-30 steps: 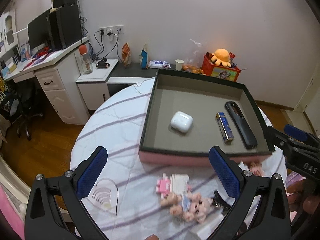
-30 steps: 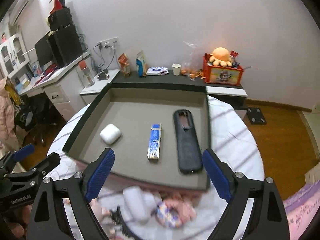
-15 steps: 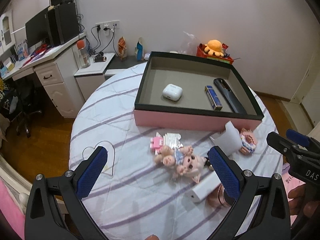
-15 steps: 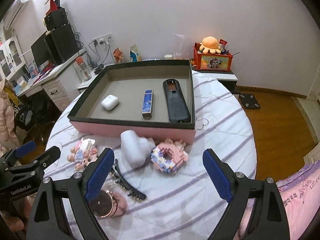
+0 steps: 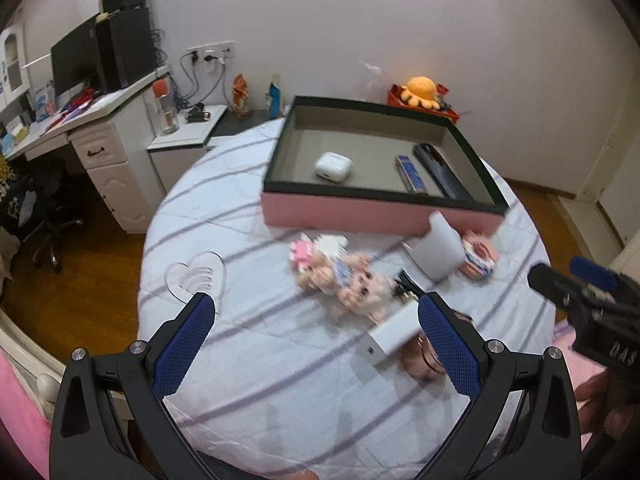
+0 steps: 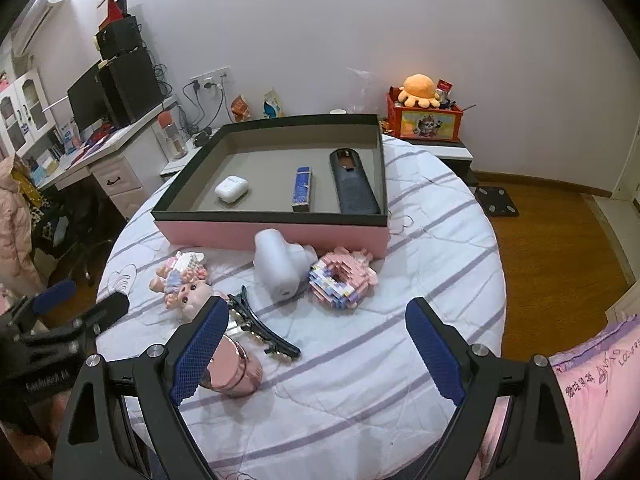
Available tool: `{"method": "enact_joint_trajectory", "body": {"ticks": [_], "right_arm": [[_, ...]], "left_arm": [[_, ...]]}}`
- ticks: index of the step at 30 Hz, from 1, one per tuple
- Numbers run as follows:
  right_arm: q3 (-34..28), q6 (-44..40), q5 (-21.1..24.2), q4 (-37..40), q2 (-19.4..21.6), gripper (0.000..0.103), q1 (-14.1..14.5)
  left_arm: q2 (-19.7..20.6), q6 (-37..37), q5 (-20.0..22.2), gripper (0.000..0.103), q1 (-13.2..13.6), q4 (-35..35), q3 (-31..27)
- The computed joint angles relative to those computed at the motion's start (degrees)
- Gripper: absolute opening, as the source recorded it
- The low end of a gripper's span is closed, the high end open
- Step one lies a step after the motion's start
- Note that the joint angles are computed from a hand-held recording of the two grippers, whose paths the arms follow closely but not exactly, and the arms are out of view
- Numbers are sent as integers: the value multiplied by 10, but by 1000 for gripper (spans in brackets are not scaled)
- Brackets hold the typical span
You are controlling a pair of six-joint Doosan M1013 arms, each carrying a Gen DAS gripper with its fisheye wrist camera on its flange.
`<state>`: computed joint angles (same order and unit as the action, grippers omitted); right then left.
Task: Organize rigid objects
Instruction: 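Withdraw the right gripper and move the left gripper to the pink tin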
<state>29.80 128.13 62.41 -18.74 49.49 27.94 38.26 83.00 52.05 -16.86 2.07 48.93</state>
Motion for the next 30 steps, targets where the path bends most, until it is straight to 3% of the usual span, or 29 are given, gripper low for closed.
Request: {"method": "enact_joint_trajectory", "body": {"ticks": [15,30], "right_arm": [[94,26,-47,-6,-49,92,-3],[159,11,-91,9,-81,92,-17]], "left_arm": [[-18,23,7,103,-21,-22,44],[9,-56,52,102,-47,21,22]]}}
